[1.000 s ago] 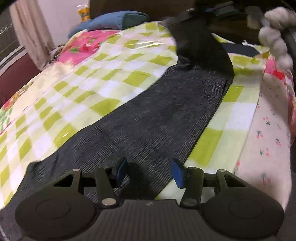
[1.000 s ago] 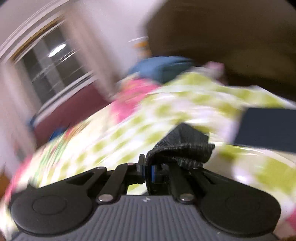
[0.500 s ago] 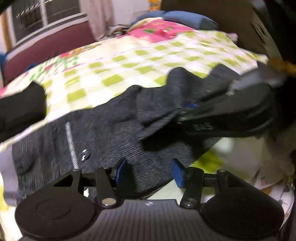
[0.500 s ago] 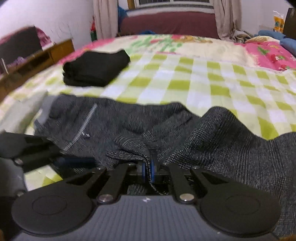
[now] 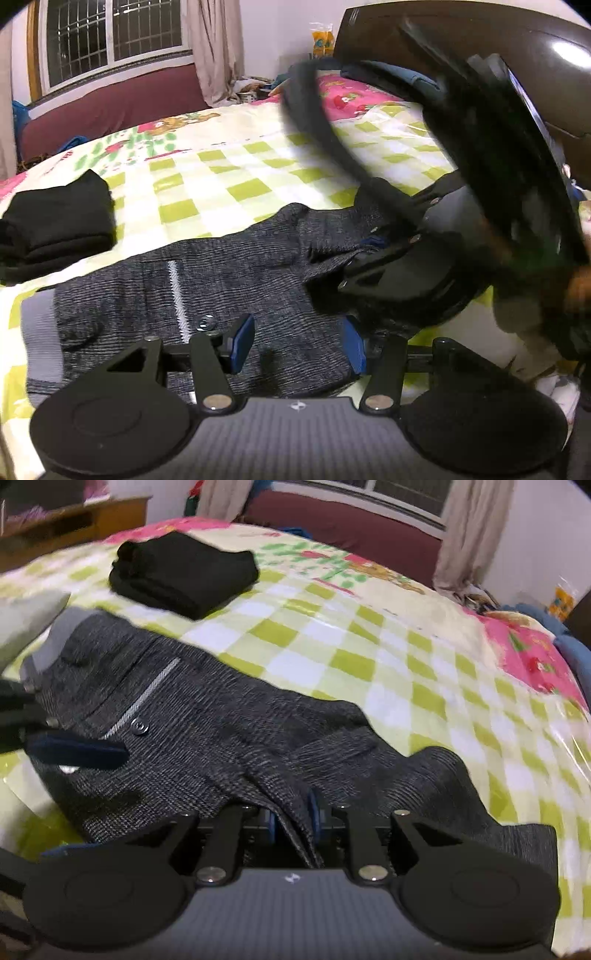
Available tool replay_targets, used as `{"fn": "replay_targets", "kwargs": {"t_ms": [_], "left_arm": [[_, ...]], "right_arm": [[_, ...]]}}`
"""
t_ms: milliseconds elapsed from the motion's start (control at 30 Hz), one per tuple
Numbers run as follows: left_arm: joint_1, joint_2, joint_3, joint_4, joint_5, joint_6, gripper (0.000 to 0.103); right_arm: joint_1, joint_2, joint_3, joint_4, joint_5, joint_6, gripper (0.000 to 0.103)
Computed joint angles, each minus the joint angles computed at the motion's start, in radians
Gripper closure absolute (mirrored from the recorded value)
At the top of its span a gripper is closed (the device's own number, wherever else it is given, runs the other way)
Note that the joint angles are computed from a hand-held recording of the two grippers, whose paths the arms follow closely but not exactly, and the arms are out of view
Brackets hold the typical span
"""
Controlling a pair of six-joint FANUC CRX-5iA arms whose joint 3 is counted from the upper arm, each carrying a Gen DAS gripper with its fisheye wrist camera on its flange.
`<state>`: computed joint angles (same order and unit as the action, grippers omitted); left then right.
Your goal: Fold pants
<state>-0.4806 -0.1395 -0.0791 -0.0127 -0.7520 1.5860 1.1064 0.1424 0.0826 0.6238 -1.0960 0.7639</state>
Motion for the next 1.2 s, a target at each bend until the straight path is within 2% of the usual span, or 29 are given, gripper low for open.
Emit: {"fn": "replay_targets", "kwargs": {"t_ms": [133, 300, 367, 433, 533, 633, 733, 800, 867, 933, 1000, 1067, 1133, 1200], "left_arm": [[0.000, -0.027, 0.010, -0.082, -0.011, 0.085, 0.038], [0.028, -0.077, 0.006, -0.196, -0.022, 0.242, 0.038], [0.044, -0.085, 0.004, -0.225, -0.049, 0.282, 0.038], [0.050, -0.081, 0.017, -0.256, -0.092, 0.334, 0.038], [0.074, -0.114, -0.006, -0.256, -0.115, 0.347, 0.038], [0.060, -0.131, -0.010, -0.305, -0.162, 0.345, 0.038], [0.066, -0.131, -0.020, -0.290, -0.189, 0.316, 0.038], [0.082, -0.139, -0.031, -0.266, -0.161, 0.308, 0.038], [0.099, -0.160, -0.055, -0.246, -0.127, 0.300, 0.038], [0.099, -0.168, -0.060, -0.254, -0.127, 0.310, 0.038], [0.097, -0.178, -0.064, -0.261, -0.137, 0.317, 0.038], [0.102, -0.193, -0.072, -0.252, -0.152, 0.306, 0.038], [0.103, -0.208, -0.077, -0.250, -0.170, 0.298, 0.038], [0.107, -0.223, -0.082, -0.243, -0.187, 0.288, 0.038]], "right_arm": [[-0.017, -0.009, 0.060, -0.017, 0.031, -0.098, 0.094], [-0.016, -0.034, 0.065, 0.148, 0.214, -0.224, 0.095], [-0.010, -0.024, 0.071, 0.181, 0.291, -0.212, 0.095], [0.001, 0.013, 0.107, 0.120, 0.331, -0.147, 0.095], [0.020, 0.107, 0.214, -0.106, 0.291, 0.035, 0.095], [0.037, 0.166, 0.253, -0.191, 0.245, 0.100, 0.095], [0.037, 0.181, 0.277, -0.219, 0.222, 0.093, 0.095], [0.030, 0.173, 0.283, -0.204, 0.236, 0.070, 0.095], [0.032, 0.164, 0.283, -0.141, 0.268, 0.013, 0.095], [0.035, 0.142, 0.245, -0.065, 0.353, -0.034, 0.095], [0.042, 0.145, 0.240, -0.038, 0.395, 0.016, 0.095], [0.054, 0.183, 0.282, -0.103, 0.355, 0.153, 0.095], [0.045, 0.247, 0.404, -0.302, 0.218, 0.313, 0.093], [0.038, 0.274, 0.447, -0.388, 0.154, 0.350, 0.086]]}}
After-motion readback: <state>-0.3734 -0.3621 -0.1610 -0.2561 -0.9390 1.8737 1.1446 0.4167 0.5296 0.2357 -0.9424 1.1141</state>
